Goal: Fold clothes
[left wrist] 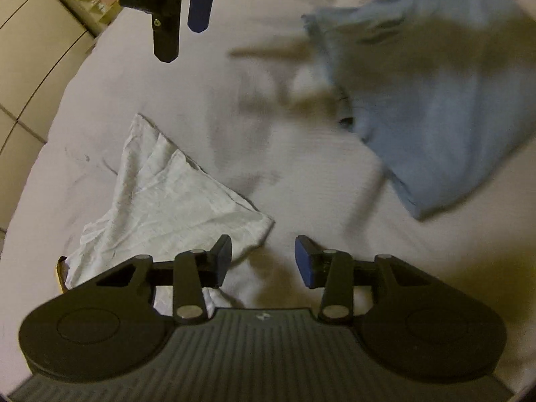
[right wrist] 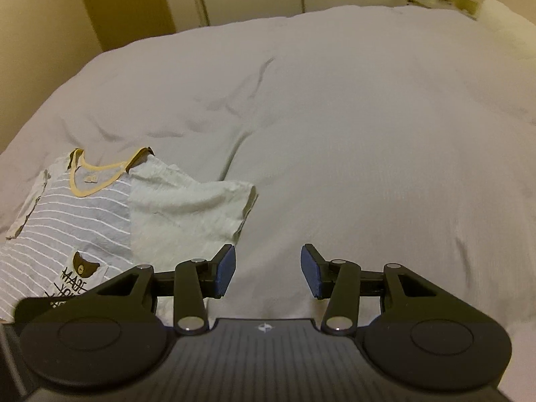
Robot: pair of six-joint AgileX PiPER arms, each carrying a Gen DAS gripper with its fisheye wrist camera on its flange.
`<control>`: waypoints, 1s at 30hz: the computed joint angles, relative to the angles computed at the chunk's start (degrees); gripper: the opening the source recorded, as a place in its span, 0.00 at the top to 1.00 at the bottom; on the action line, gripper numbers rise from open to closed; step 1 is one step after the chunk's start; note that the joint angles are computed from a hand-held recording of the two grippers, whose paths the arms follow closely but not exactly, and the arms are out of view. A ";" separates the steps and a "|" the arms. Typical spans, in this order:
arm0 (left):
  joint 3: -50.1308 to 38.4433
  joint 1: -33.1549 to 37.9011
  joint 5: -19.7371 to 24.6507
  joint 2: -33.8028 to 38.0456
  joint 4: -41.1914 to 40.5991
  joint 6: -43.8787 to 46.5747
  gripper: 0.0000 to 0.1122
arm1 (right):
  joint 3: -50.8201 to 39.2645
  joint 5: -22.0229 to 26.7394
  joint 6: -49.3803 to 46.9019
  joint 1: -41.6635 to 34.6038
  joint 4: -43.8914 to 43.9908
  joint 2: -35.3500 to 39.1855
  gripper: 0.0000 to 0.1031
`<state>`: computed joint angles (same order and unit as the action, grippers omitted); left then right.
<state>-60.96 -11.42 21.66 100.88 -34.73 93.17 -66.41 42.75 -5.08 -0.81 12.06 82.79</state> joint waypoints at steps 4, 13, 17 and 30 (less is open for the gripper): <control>0.12 -2.26 -7.06 3.11 2.17 -1.74 0.68 | -2.81 0.77 -10.39 -3.16 5.80 4.77 0.53; -5.43 2.86 2.18 4.05 -9.42 0.28 0.99 | -15.53 2.27 -19.84 -1.39 8.58 17.34 0.48; -6.13 4.65 4.55 4.32 -12.85 2.88 0.99 | -25.57 6.65 -19.21 -0.10 7.39 25.82 0.48; -7.85 13.58 16.60 2.60 -25.83 -9.30 0.99 | -51.80 25.76 -1.50 2.32 3.11 39.41 0.97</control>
